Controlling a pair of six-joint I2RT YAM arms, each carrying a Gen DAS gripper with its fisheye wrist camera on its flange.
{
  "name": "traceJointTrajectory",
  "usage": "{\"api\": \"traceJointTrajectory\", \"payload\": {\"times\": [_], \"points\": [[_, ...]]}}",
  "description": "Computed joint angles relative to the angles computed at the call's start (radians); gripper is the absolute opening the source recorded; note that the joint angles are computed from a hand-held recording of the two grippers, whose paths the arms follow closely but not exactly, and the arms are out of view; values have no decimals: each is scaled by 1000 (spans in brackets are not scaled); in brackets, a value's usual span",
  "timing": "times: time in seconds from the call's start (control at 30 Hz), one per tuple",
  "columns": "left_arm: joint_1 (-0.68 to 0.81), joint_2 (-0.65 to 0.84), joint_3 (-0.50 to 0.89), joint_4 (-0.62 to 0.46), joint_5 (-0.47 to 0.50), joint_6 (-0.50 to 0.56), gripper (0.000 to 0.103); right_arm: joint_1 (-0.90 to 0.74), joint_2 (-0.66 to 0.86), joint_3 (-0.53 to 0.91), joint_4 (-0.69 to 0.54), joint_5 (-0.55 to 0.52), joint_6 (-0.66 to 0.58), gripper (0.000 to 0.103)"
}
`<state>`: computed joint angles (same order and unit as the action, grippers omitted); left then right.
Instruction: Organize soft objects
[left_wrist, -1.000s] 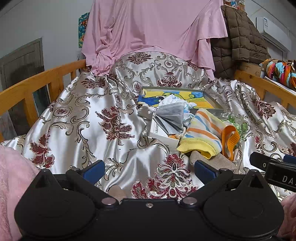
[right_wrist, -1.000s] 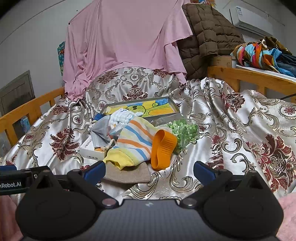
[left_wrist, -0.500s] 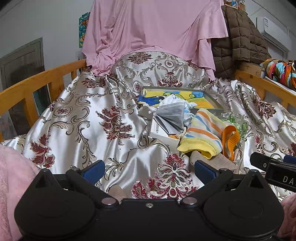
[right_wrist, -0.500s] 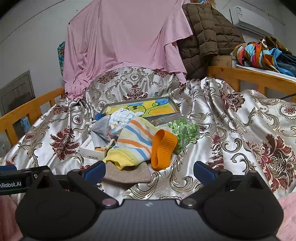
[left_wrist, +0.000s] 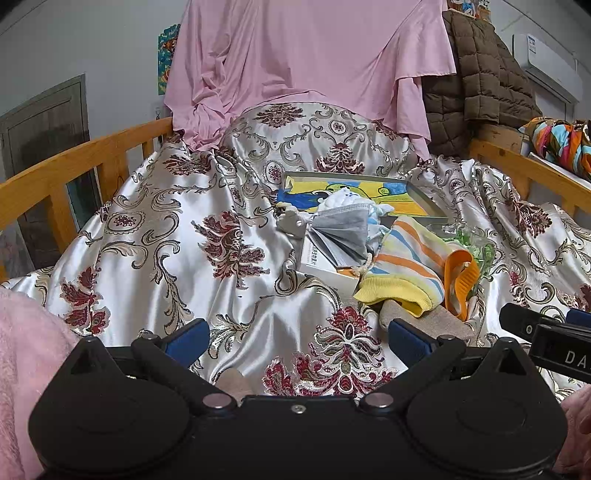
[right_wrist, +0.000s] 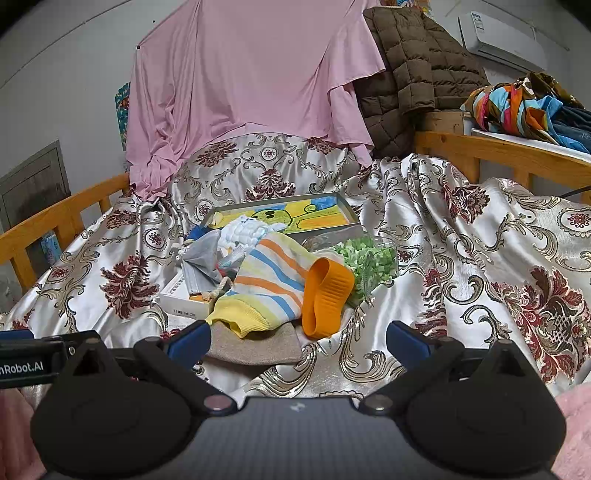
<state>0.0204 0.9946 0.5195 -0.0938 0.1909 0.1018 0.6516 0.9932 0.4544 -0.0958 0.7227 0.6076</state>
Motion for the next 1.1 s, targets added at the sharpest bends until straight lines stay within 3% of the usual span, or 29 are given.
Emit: {"api": "traceJointTrajectory", "payload": {"times": [0.63,0.73,0.9,1.1], "points": [[15,8,-8,5,26,-6,102,-1,0,2,1,2,0,103],[16,30,19,-15,37,-17,102,-7,-4,1,0,-3,-5,103],[60,145,133,-102,134,-26,102,-35,-5,21,-30,-29,-5,103],[55,271,255,-181,192,-12,102,-98,-5,45,-23,-74,-80,103]]}}
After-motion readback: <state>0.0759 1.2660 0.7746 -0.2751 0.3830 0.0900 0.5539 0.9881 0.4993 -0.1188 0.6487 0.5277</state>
